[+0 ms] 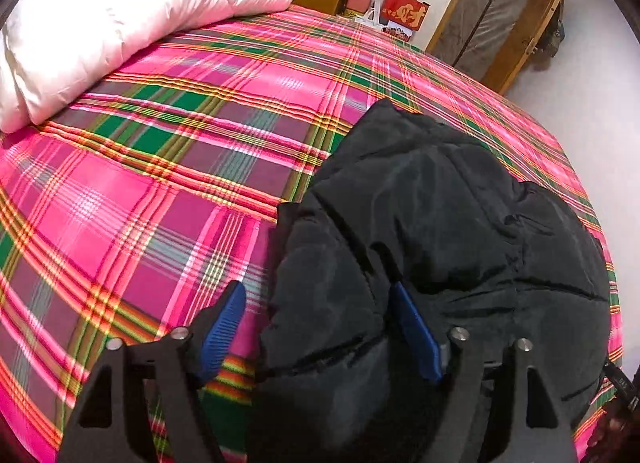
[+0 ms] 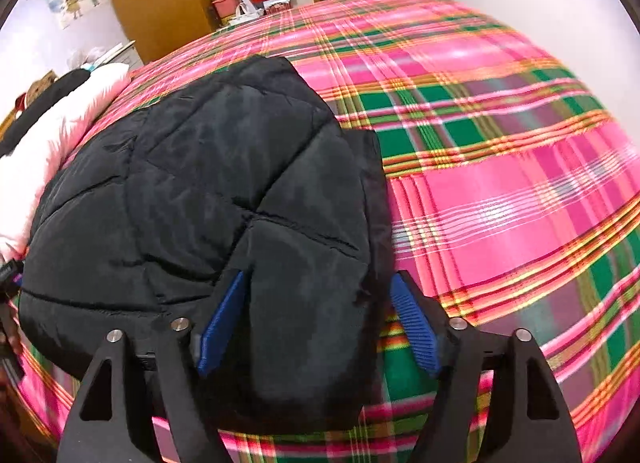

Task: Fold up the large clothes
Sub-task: 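Grasp the edge of the black jacket bundle with both tools, then lift the gripped jacket edge with both tools and fold it over the bundle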

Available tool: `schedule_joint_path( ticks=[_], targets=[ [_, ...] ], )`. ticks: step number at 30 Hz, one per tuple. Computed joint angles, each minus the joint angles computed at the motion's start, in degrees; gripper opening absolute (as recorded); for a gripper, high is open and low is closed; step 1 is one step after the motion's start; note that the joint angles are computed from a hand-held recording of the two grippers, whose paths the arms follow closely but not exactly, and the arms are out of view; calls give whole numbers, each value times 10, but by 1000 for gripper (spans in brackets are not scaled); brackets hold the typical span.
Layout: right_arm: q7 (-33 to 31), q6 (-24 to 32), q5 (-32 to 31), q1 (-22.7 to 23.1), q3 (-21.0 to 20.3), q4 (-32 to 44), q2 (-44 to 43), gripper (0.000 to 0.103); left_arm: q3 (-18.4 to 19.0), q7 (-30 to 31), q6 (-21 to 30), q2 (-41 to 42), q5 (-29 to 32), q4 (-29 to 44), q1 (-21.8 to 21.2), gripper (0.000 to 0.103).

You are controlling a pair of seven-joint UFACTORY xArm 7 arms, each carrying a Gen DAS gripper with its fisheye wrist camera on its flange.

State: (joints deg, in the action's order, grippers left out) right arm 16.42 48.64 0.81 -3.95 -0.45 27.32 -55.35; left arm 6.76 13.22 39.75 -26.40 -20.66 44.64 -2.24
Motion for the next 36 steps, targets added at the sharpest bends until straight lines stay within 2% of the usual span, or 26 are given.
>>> schedule_joint_path(
  ticks=[4,7,10,14,20,24,29,31,33,36],
  targets=[
    [-26,-22,24,12,-37,-10,19,81,31,38,23,36,-65,16,-22,85],
    [-53,-34,57,22,-68,-12,38,82,59,81,66,71,-150,34,-28,86],
    [-89,-42,101,37,-103,-11,60,82,62,121,91,90,-207,40,-22,88],
    [-130,-51,144,43,-120,-1,89,85,31,137,80,97,-219,43,-3,89],
    [-187,-49,202,50,-136,14,123,87,19,157,90,106,-243,49,16,89],
    [-206,-32,225,43,-136,10,111,83,17,166,99,107,-241,51,23,89],
    [-259,-51,264,56,-153,21,144,83,18,198,107,129,-270,66,23,89],
    [-276,-50,279,58,-158,26,152,78,17,206,115,139,-281,76,27,89],
    [-288,-40,294,56,-161,25,146,66,14,212,116,136,-286,72,33,88],
    [-288,-30,298,43,-150,14,124,54,18,215,143,131,-291,71,40,82]
  ],
)
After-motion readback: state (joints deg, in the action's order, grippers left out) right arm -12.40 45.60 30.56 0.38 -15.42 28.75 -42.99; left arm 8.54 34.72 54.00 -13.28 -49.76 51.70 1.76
